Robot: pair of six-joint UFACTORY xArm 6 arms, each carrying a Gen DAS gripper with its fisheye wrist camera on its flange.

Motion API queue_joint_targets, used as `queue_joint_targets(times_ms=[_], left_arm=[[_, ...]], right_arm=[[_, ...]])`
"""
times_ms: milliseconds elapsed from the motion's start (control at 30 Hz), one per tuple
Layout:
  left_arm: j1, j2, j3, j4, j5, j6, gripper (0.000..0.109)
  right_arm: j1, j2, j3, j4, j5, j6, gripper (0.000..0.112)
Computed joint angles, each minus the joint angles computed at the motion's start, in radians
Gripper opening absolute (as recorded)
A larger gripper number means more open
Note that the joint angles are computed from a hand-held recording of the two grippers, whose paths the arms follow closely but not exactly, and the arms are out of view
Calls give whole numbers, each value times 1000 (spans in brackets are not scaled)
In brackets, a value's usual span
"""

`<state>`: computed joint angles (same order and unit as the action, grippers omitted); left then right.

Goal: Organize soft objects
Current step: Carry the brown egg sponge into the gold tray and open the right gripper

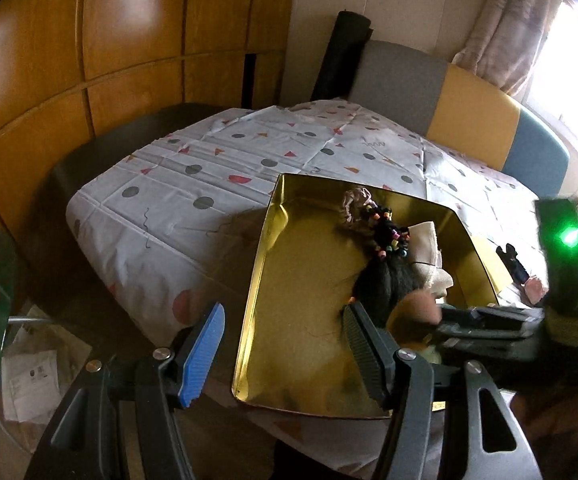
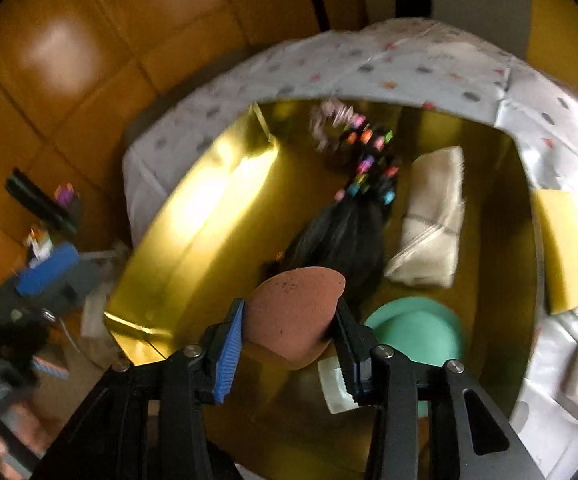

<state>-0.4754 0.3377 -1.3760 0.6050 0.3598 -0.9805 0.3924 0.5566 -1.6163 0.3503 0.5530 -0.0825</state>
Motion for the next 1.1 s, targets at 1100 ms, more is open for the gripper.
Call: queue_joint_targets(times_ms=[1100], left_arm=[[-73, 21, -67, -23, 36, 121, 63]], right_arm=[[-108, -371, 491, -153, -364, 175, 73]])
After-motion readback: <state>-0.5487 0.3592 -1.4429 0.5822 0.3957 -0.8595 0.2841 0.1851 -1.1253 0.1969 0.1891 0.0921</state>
